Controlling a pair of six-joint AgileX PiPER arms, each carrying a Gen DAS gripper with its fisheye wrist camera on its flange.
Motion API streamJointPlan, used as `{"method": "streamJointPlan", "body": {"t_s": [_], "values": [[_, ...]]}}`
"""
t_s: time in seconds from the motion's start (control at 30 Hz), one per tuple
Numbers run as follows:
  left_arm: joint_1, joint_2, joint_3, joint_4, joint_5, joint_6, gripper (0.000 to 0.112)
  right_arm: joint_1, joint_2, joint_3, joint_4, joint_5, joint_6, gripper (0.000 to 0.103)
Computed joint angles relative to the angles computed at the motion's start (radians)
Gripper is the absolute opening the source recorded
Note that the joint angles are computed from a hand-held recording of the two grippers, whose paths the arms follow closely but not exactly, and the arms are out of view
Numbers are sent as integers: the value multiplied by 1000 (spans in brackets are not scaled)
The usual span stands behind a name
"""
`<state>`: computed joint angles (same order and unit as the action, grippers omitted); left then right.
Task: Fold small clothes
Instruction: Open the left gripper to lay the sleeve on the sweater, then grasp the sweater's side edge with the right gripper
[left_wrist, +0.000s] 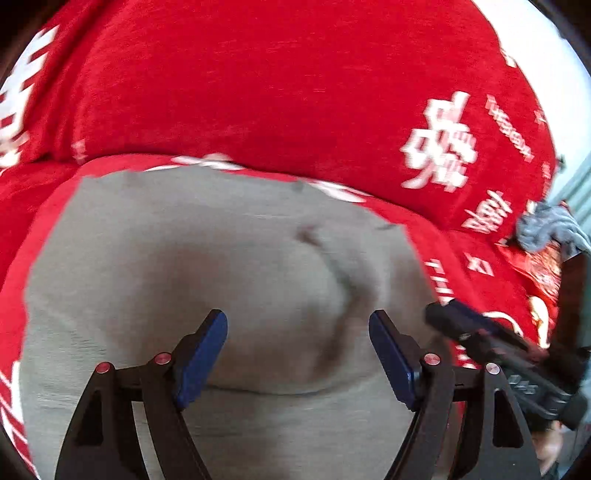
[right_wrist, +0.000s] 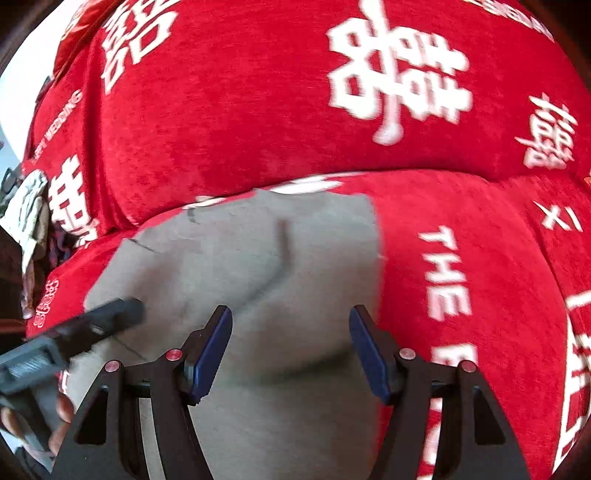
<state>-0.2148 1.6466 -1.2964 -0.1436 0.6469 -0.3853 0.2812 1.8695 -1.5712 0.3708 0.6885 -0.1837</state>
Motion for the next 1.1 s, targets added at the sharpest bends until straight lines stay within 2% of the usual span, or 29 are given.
{"method": "streamJointPlan", "body": {"t_s": [0.07, 0.13, 0.2, 0.27, 0.3, 0.33, 0.37, 0.43, 0.47, 0.5, 0.57, 0.6, 0.7, 0.8, 0.9, 1.0, 1.03, 1.1], "values": [[30, -15, 44, -3, -19, -8, 80, 61, 55, -94, -82, 31, 80, 70], [53, -16, 79, -20, -28, 6, 80, 100, 146, -225, -130, 112, 130, 70], [55, -16, 117, -25, -61, 34, 80, 139, 240, -347, -249, 193, 222, 69], [36, -34, 146, 27, -86, 19, 80, 139, 258, -335, -312, 199, 274, 33], [19, -36, 151, 69, -92, -8, 80, 120, 217, -269, -283, 149, 275, 32], [1, -35, 156, 115, -102, -36, 80, 95, 183, -203, -222, 106, 235, 25], [-10, -36, 162, 146, -114, -58, 80, 71, 151, -149, -178, 82, 208, 24], [-15, -37, 175, 152, -142, -65, 87, 9, 84, -34, -21, 26, 93, 24], [-19, -36, 176, 157, -152, -71, 88, -29, 67, 1, 79, 27, 23, 28], [-32, -35, 183, 203, -163, -109, 88, -64, 58, 27, 170, 35, -31, 33], [-61, -29, 177, 300, -149, -187, 88, -117, 38, 70, 279, 25, -85, 58], [-69, -24, 170, 325, -141, -207, 88, -140, 34, 86, 347, 16, -123, 60], [-83, -17, 165, 376, -131, -249, 88, -172, 84, 25, 427, 81, -120, 61], [-77, -23, 174, 367, -143, -240, 88, -206, 149, -42, 517, 174, -120, 61], [-74, -27, 182, 360, -152, -233, 88, -241, 178, -53, 618, 230, -102, 63], [-73, -26, 183, 357, -155, -228, 91, -267, 242, -133, 651, 311, -6, 64], [-68, -26, 184, 331, -160, -198, 93, -263, 259, -169, 619, 330, 40, 62], [-69, -26, 184, 335, -158, -198, 93, -241, 277, -255, 479, 386, 119, 42]]}}
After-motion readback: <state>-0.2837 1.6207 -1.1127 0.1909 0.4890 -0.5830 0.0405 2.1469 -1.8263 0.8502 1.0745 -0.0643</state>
